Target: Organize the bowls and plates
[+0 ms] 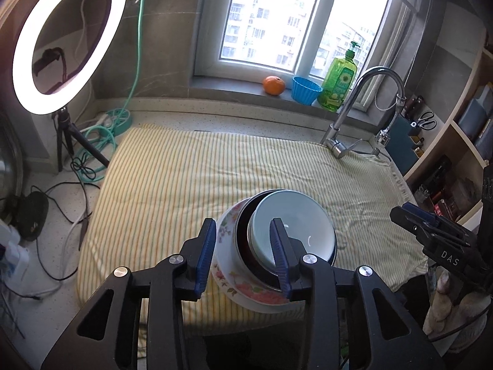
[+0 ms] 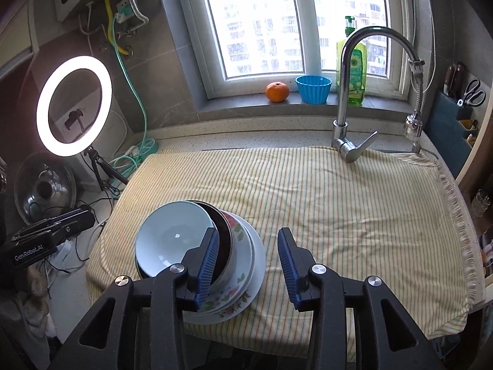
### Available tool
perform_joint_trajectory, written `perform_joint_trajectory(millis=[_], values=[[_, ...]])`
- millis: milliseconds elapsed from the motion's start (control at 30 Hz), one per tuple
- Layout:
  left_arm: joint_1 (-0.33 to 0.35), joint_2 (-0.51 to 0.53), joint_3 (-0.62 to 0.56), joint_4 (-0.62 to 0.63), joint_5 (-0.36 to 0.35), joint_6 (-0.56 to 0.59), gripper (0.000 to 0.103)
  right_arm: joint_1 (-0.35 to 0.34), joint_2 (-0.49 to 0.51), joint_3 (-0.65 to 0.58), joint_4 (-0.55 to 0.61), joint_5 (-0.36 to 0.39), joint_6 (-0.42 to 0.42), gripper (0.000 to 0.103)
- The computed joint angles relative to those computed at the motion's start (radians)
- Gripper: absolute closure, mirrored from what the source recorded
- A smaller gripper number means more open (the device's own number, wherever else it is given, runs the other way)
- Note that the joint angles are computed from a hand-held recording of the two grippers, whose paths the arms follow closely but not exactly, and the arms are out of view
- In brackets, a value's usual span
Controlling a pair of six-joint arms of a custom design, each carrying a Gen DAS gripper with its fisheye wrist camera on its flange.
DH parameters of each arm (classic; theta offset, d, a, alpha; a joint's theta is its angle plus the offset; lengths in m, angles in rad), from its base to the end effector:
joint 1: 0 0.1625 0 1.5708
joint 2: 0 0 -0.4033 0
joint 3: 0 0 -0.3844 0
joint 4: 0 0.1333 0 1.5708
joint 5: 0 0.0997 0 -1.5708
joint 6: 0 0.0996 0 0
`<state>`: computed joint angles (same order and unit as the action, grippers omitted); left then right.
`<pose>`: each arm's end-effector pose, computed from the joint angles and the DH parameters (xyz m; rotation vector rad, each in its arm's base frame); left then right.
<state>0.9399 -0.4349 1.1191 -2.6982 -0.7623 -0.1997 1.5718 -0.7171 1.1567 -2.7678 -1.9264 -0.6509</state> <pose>-0.2962 -0.7536 0.0701 0.2896 2.4115 -0.9157 0.0994 -0.7883 0.2646 0.6216 -2.3888 0.7872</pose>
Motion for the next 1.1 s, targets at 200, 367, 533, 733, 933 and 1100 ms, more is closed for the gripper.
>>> perform_joint_trajectory(millis=[200, 367, 533, 733, 933, 1100], values=[[-0.016, -0.003, 0.018, -0.016, 0.026, 0.010, 0.056, 0.008, -0.021, 0.066, -0.121, -0.011, -0.021, 0.037], [-0.028, -0.004, 0.032, -0.036, 0.060, 0.023, 0.038, 0.017, -0.022, 0.091, -0.192, -0.036, -0.037, 0.023], [-0.038, 0.003, 0.031, -0.046, 0.096, 0.027, 0.033, 0.022, -0.023, 0.110, -0.250, -0.058, -0.051, 0.023], [-0.040, -0.003, 0.043, -0.049, 0.099, 0.017, 0.033, 0.022, -0.026, 0.118, -0.265, -0.060, -0.044, 0.023], [-0.043, -0.005, 0.048, -0.063, 0.103, 0.020, 0.033, 0.026, -0.027, 0.123, -0.279, -0.063, -0.054, 0.023], [-0.043, -0.006, 0.049, -0.060, 0.100, 0.017, 0.033, 0.028, -0.025, 0.126, -0.284, -0.070, -0.060, 0.023]])
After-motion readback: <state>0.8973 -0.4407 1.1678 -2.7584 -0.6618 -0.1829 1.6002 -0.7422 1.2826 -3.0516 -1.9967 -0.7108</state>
